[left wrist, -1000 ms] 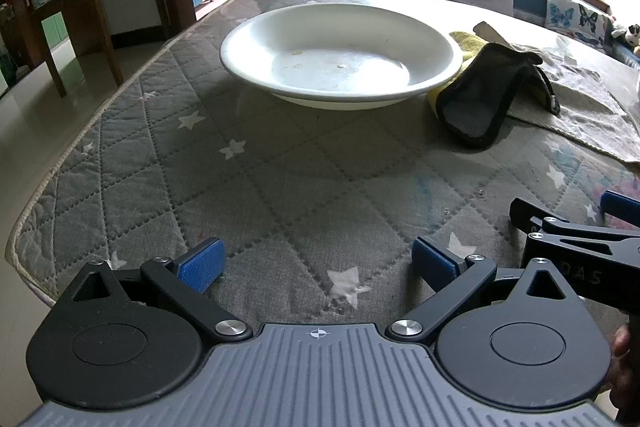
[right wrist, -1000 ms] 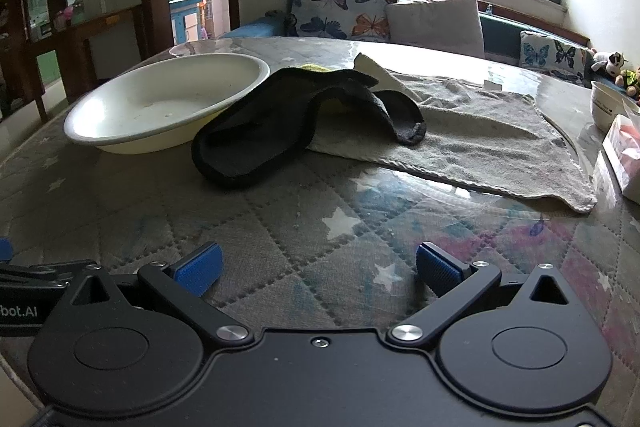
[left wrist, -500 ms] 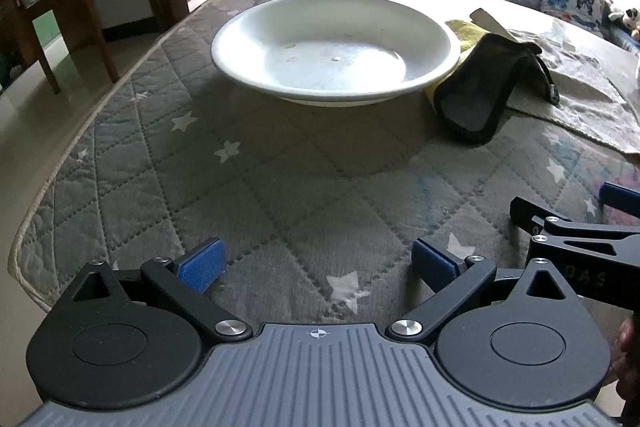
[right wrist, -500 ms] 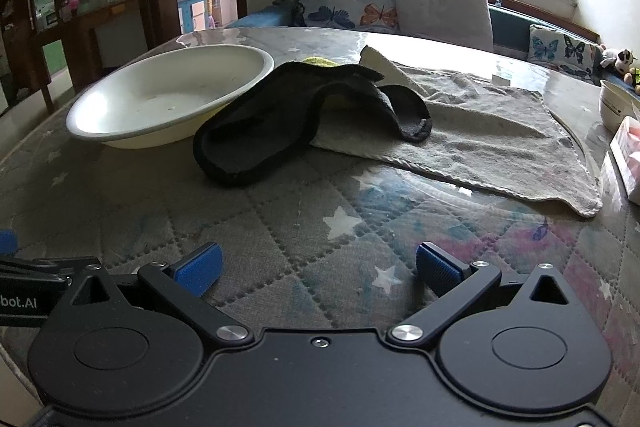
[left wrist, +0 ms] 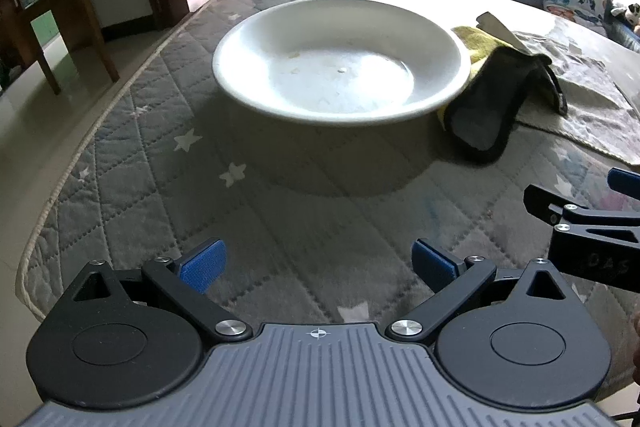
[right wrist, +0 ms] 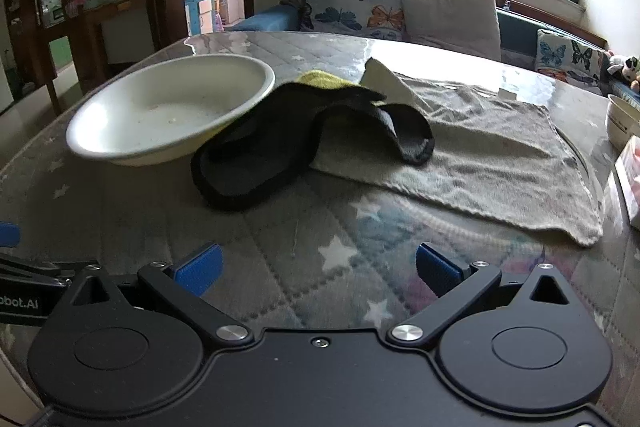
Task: Clean bowl
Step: 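Move the right tool toward the black-and-yellow cloth beside the white bowl, then close the right gripper on the black-and-yellow cloth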
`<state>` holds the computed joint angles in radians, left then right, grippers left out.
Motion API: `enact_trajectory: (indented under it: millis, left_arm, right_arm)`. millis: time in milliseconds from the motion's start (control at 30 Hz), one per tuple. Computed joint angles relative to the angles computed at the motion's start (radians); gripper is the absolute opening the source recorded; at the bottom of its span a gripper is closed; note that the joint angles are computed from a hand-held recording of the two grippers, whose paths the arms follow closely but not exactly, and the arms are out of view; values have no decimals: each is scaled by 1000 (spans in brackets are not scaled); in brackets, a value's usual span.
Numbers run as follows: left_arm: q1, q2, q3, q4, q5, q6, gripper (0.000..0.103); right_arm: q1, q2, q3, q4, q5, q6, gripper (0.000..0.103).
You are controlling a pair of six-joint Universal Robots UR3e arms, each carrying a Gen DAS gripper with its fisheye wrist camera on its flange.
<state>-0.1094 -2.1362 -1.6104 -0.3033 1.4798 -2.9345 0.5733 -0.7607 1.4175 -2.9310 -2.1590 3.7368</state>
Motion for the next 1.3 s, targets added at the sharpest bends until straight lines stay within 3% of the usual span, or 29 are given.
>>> enact_trajectory:
  millis: [667,1000,1300]
  left_arm:
    - [-13,-55,144,-98,24,-17,101]
    - [-18,-91,211,-135,37,-28,101]
    - [-11,-127,275,-171,40,-37,101]
  right_arm:
    - [-112,-34,-52,-30,75,-100,103]
    - [-191,4,-177,12,113,-156,93]
    - [-274,52,-278,100,216,-72,83]
